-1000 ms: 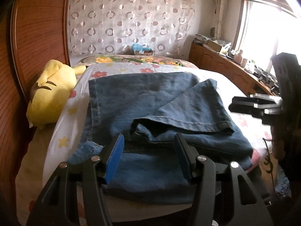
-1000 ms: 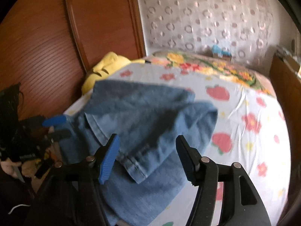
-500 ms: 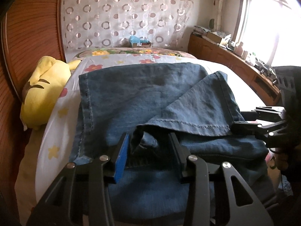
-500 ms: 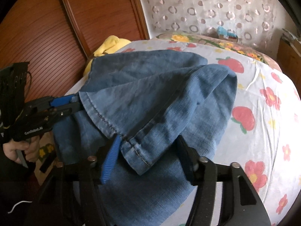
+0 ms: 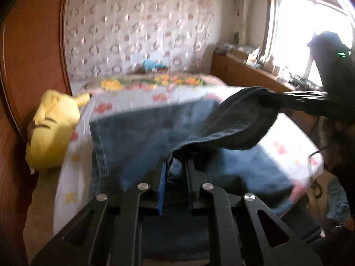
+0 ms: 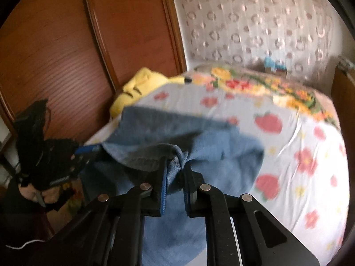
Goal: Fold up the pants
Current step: 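Grasp the folded jeans edge with the right gripper and lift it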
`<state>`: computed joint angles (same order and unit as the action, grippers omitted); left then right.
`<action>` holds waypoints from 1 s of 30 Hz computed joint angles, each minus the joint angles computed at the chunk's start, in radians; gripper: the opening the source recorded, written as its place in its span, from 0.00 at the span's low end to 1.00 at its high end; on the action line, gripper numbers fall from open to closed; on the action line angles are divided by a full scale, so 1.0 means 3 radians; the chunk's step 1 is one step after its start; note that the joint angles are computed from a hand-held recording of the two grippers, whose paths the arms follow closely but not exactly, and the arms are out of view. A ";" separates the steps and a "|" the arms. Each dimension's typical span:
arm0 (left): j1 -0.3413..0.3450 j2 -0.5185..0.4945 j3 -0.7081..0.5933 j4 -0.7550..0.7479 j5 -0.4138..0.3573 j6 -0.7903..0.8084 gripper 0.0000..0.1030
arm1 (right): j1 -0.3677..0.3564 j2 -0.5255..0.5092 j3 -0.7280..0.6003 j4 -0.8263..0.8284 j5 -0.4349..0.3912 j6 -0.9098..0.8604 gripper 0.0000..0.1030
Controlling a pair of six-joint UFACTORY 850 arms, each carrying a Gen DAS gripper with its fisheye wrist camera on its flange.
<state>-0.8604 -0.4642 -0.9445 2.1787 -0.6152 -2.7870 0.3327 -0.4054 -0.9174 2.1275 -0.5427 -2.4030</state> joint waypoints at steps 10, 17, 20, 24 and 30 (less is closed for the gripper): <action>-0.0287 0.0500 0.0260 -0.0232 -0.0477 0.0271 0.11 | 0.0143 0.0204 -0.0294 -0.0017 0.0126 -0.0022 0.07; -0.0225 0.0481 0.0410 -0.0317 -0.0430 0.0104 0.11 | 0.0409 -0.0102 -0.0710 -0.0270 0.0294 0.0195 0.07; -0.0166 0.0397 0.0476 -0.0302 -0.0344 -0.0076 0.11 | 0.0522 -0.0340 -0.0937 -0.0406 0.0430 0.0329 0.07; -0.0073 0.0276 0.0504 -0.0182 -0.0177 -0.0312 0.12 | 0.0680 -0.0673 -0.1249 -0.0696 0.0644 0.0619 0.07; -0.0046 0.0121 0.0467 -0.0232 -0.0058 -0.0334 0.15 | 0.0809 -0.1059 -0.1636 -0.1352 0.0851 0.1323 0.08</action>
<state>-0.8743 -0.4279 -0.8045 2.1091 -0.6325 -2.8871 0.5754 -0.7231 -1.4082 1.7220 -0.2875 -2.0059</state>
